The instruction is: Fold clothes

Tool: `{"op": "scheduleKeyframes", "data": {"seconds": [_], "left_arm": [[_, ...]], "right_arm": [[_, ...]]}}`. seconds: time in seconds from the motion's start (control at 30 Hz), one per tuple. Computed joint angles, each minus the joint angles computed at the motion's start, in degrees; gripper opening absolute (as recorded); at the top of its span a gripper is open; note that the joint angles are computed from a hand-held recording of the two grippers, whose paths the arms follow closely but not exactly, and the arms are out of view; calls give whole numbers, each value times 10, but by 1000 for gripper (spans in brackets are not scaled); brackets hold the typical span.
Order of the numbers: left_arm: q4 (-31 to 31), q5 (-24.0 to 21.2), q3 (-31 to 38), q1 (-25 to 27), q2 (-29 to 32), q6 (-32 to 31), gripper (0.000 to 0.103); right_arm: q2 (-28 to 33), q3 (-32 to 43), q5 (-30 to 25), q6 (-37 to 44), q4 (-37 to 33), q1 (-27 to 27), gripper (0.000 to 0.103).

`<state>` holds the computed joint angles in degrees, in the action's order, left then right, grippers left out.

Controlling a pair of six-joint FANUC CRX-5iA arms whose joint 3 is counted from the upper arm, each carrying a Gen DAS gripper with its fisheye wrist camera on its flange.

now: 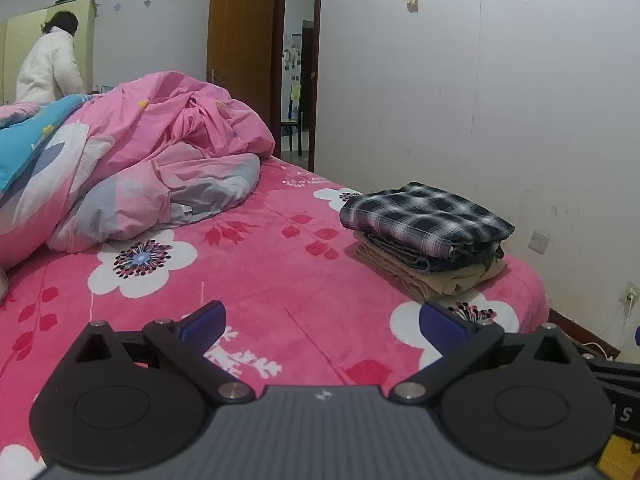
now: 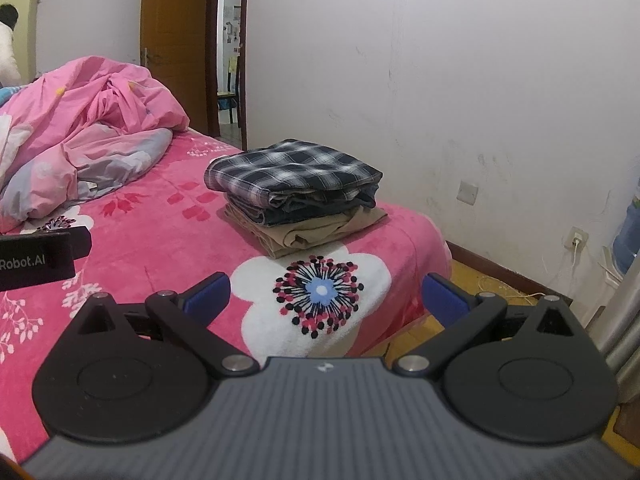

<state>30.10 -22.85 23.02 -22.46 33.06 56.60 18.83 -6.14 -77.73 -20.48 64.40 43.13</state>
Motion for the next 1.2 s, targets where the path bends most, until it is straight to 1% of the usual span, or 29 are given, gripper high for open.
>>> {"op": "scheduleKeyframes", "data": {"seconds": [0.33,0.67,0.83,1.2], "left_arm": [[-22,-9,14,1,6,22,103],[-24,-16,17,4,9,28,103],[-17,-10,11,5,6,20,103],[-28,-20,23,8,10,37,103]], "right_arm": [[3,5,2,5,-2,-1,102],[10,15,-5,14,-4,1,102],[14,21,-8,18,-4,0,102],[21,30,-14,32,-3,0,102]]}}
